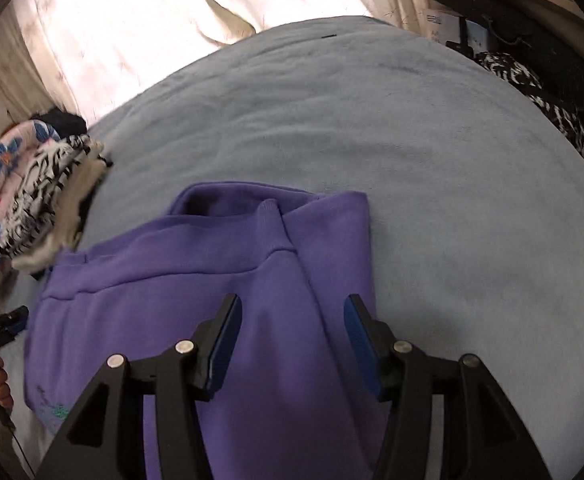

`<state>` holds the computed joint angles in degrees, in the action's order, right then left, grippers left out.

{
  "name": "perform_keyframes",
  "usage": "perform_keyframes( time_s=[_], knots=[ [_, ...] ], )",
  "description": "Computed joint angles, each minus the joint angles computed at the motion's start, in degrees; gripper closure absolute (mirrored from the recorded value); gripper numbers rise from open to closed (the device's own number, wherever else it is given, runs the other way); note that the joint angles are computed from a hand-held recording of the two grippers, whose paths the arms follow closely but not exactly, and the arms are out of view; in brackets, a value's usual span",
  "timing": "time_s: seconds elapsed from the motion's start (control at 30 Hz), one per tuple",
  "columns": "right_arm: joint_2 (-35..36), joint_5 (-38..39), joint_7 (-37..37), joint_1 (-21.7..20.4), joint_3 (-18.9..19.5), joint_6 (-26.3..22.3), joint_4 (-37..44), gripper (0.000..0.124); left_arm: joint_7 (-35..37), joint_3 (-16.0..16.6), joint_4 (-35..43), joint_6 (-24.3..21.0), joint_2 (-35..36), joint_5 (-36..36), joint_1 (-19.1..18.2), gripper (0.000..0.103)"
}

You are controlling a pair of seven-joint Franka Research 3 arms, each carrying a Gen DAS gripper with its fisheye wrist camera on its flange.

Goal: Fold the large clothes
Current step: 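Fold the hem up toward the hood with both tools and release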

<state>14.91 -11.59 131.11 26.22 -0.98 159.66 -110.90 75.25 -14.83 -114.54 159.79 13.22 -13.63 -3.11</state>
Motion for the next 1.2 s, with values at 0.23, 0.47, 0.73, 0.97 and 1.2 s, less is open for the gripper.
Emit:
perform_keyframes(
  time_s=[0.23, 0.47, 0.73, 0.97, 1.2],
  knots=[
    [7.3, 8.1, -12.7, -2.5, 2.9, -7.0, 10.9, 0.071, -0.4, 1.8, 7.8, -1.4, 6.0, 10.5, -2.7, 0.040],
    [9.4, 0.7, -9.6, 3.4, -2.3, -11.0, 13.7, 0.110, -6.3, 5.7, 12.6, -6.0, 8.8, 25.0, -8.3, 0.094],
    [-4.3, -31.8, 22.9, 12.6, -11.0, -4.6, 0.6, 0.116, -30.3, 12.9, 6.9, -2.2, 0.0, 52.2, -15.2, 0.096],
    [-2.5, -35.9, 28.1, 8.3, -7.7, -6.5, 5.9, 0.116, -40.6, 10.7, 12.2, -6.1, 1.4, 62.0, -13.5, 0.096],
    [12.8, -23.2, 17.4, 5.8, -4.2, -16.8, 16.8, 0.116, -36.7, 9.0, 18.2, -10.8, 13.4, 50.5, -11.7, 0.096]
  ],
)
